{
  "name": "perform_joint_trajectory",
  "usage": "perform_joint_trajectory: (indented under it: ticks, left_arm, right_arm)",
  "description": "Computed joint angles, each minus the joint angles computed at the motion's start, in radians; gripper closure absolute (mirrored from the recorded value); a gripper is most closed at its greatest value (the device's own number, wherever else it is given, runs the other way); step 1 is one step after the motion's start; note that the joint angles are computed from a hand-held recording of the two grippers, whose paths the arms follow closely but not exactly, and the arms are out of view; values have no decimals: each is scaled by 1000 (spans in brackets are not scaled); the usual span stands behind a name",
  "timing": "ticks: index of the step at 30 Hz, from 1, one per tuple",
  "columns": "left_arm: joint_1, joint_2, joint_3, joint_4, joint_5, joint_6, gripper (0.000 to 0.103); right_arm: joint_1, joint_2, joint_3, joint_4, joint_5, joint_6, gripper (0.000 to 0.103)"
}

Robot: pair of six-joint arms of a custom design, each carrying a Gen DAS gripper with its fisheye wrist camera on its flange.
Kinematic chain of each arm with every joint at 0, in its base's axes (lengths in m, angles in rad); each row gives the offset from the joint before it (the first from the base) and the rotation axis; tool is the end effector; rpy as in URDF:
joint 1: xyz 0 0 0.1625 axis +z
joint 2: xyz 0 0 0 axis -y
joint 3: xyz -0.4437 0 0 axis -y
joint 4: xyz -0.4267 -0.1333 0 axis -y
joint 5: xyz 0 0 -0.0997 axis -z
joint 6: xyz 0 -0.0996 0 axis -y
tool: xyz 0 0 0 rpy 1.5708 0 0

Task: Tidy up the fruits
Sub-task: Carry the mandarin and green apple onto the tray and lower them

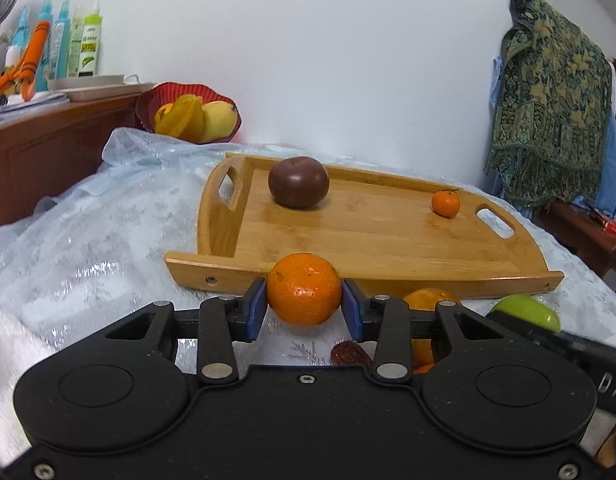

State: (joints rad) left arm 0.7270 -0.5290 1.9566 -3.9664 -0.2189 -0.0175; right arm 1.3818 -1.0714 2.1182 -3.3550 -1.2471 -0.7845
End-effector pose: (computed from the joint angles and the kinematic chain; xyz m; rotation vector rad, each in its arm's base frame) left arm -0.2340 -0.5167 0.0340 0.0275 1.9393 -1.4521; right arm 0.0562 -0.5842 0.1797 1.0016 -2.6550 1.1834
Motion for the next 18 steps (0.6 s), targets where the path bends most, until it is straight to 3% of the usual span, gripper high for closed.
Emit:
perform_joint_trajectory:
  ticks: [3, 9, 14, 18]
  left_arm:
    - [8, -30, 4, 45, -21, 5, 66]
    - [37, -57, -55, 16, -50, 142, 66]
    - [85, -111, -78, 215, -106, 46, 66]
    - [117, -117, -128, 264, -134, 93, 66]
  right_arm:
    - [12, 3, -30, 11, -2, 3, 44]
    - [54, 42, -132, 4, -20, 4, 44]
    - [96, 102, -260, 41, -73, -23, 44]
    - [120, 156, -373, 86, -124, -46, 44]
